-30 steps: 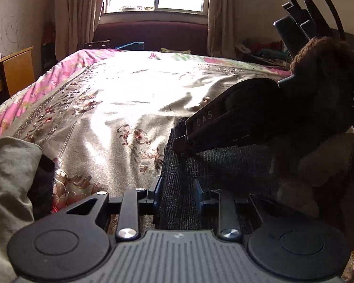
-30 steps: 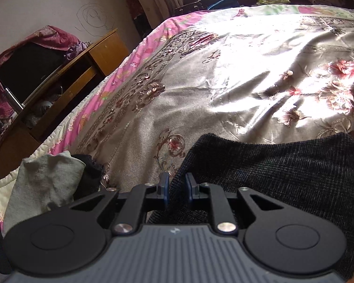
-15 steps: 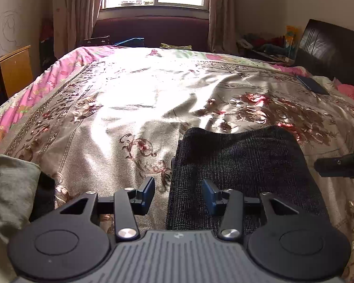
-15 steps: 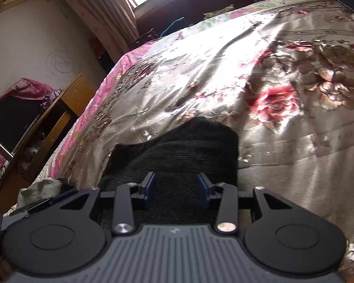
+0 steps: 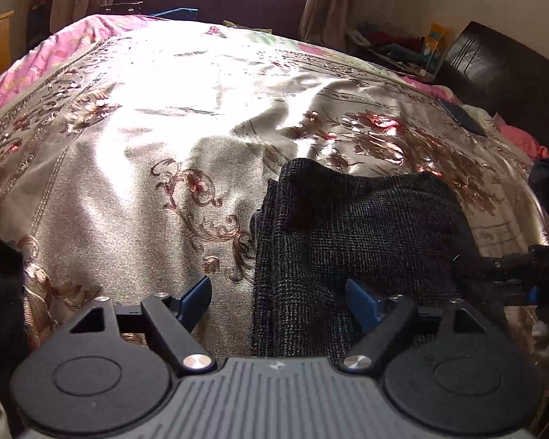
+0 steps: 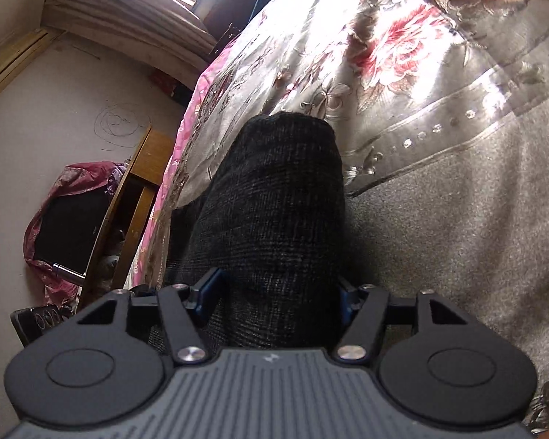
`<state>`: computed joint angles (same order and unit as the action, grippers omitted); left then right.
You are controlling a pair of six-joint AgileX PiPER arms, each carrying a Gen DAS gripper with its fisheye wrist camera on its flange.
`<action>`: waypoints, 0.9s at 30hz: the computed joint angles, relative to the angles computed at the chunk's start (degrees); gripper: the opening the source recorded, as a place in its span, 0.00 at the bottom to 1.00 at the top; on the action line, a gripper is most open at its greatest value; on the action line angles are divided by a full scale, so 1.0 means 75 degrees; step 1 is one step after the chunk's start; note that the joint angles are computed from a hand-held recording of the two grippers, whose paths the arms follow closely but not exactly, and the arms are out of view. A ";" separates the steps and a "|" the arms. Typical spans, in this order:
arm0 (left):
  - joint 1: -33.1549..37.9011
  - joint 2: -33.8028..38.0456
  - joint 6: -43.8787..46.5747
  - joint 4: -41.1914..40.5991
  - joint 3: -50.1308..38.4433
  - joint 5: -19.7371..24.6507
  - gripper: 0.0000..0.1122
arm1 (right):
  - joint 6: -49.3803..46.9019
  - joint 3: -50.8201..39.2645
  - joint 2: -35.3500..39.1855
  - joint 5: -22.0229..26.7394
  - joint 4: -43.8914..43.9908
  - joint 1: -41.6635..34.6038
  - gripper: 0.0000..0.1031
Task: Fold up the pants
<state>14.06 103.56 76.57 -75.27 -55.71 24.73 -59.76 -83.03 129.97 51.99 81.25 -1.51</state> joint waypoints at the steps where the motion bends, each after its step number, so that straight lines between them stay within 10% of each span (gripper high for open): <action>1: -0.0054 -0.0026 0.0015 -0.0093 0.0049 -0.0007 0.81 | -0.0121 0.0074 -0.0044 -0.0101 0.0054 0.0044 0.63; 7: -0.0822 -0.0643 0.0054 -0.0374 0.0767 -0.0520 0.72 | 0.0486 0.0053 -0.0199 0.0369 -0.0604 -0.0236 0.33; 19: -0.3306 -0.1024 0.0533 -0.1952 0.1486 -0.0580 0.66 | 0.0824 0.0272 -0.1288 0.0121 -0.3095 -0.1804 0.36; 27: -0.3971 -0.2275 -0.3143 0.2298 0.1653 -0.1998 0.64 | -0.1187 0.1979 -0.2761 -0.1457 -0.1867 -0.1930 0.43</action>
<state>-15.72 86.49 52.99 -58.03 -43.32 9.75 -68.66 -68.19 109.26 41.06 67.25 -15.99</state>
